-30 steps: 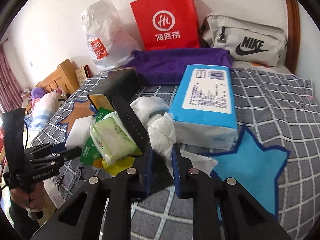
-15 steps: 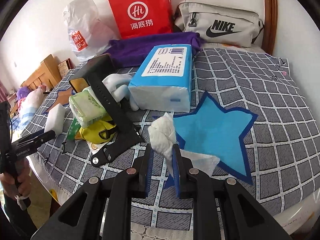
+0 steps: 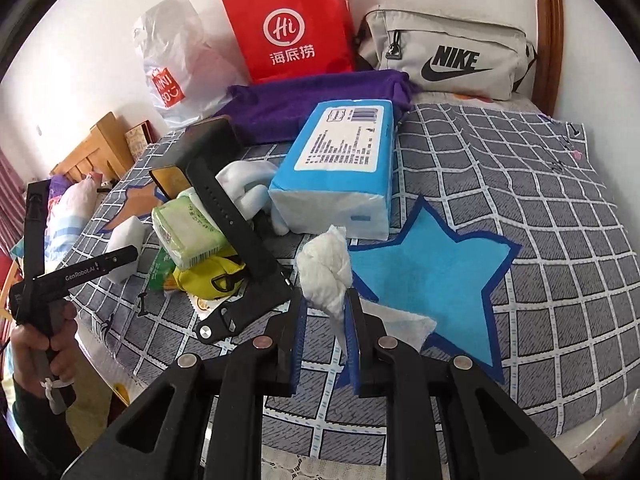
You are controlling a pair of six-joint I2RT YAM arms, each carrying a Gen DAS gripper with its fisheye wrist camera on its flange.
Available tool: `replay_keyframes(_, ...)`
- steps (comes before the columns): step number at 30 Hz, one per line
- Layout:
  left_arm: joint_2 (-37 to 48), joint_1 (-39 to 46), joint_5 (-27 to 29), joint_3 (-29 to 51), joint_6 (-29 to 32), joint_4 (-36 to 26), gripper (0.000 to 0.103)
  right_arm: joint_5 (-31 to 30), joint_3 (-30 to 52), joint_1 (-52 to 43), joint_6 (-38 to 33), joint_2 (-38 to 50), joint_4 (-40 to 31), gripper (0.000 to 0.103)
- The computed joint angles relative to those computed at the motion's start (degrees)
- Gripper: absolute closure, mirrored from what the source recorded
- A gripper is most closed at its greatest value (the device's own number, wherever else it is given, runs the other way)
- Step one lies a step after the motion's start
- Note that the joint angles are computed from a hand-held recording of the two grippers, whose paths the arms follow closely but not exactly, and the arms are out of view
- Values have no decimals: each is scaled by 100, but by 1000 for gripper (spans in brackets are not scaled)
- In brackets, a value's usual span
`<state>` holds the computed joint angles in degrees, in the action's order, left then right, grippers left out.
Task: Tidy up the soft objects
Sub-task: 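Carry the foam block with the left tool while the right tool carries the tissue toward the purple towel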
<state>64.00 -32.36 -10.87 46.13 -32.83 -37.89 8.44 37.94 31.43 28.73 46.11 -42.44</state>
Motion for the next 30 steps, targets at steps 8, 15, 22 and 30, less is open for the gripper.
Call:
replay_keyframes(8,-6,254,37,785,144,-471,47,-464,551,-549,-476,216,-25,85)
replay_keyframes(15,705,490,195,1706,390,-574,47,-840,1401,-1169,-929,1033,79,85)
replay_keyframes(22,1661,609,128,2866,722,-753,47,-1050,2271,-1543,-1212,2007,257,85)
replay_keyframes(30,2741,805,242,4095,1102,-906,47,-1446,3348,-1932,-1421,3193,527,85)
